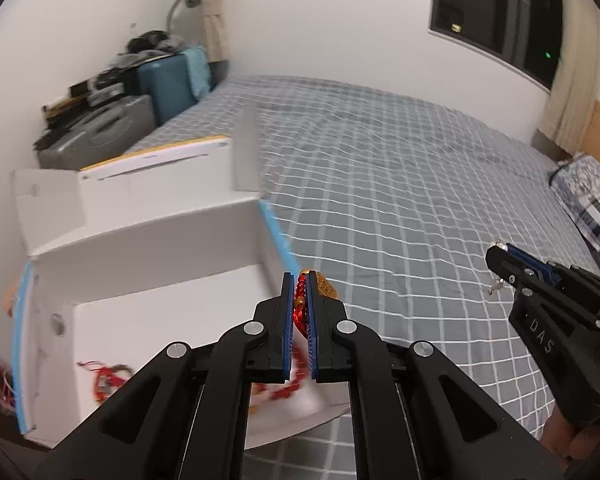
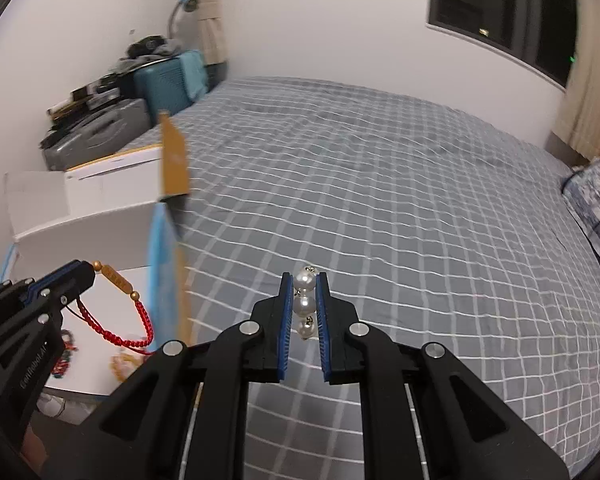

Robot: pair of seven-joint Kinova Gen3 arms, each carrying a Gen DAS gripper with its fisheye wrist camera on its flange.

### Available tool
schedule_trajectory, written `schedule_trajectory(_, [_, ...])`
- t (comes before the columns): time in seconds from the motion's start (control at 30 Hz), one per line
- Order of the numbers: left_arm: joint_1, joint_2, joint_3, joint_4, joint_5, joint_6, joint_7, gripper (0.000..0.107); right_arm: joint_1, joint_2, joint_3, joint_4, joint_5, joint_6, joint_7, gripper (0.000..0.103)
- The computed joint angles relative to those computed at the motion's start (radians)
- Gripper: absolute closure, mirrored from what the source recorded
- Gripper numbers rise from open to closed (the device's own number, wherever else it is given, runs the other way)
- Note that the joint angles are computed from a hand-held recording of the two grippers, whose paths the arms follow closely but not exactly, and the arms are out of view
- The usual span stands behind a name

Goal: Organize jewelry
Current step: 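Lift both held bracelets and carry them over the white box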

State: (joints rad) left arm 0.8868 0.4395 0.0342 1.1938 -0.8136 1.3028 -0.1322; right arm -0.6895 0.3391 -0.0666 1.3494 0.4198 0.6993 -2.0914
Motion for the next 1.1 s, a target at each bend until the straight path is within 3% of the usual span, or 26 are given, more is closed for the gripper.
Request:
schedule_trajectory(0.13, [0.003, -0.074, 0.003, 0.094, -0.016, 0.033, 0.055, 0.102, -0.059, 0.008, -0.013, -0.027, 0.021, 0.016, -0.016, 0.092])
schedule_trajectory(0.6, [-0.109, -0.226, 0.129, 0.348, -0.003, 0.069, 0.204, 0.102, -0.206, 0.114, -0.029, -0.146, 0.018, 0.079, -0.009, 0.092])
schedule_trajectory(1.1, [-0.259, -0.303, 0.166, 0.561, 0.139, -0.056, 0.234, 0.102, -0.241, 0.274, -0.032, -0.298, -0.129, 0.177, 0.088, 0.092])
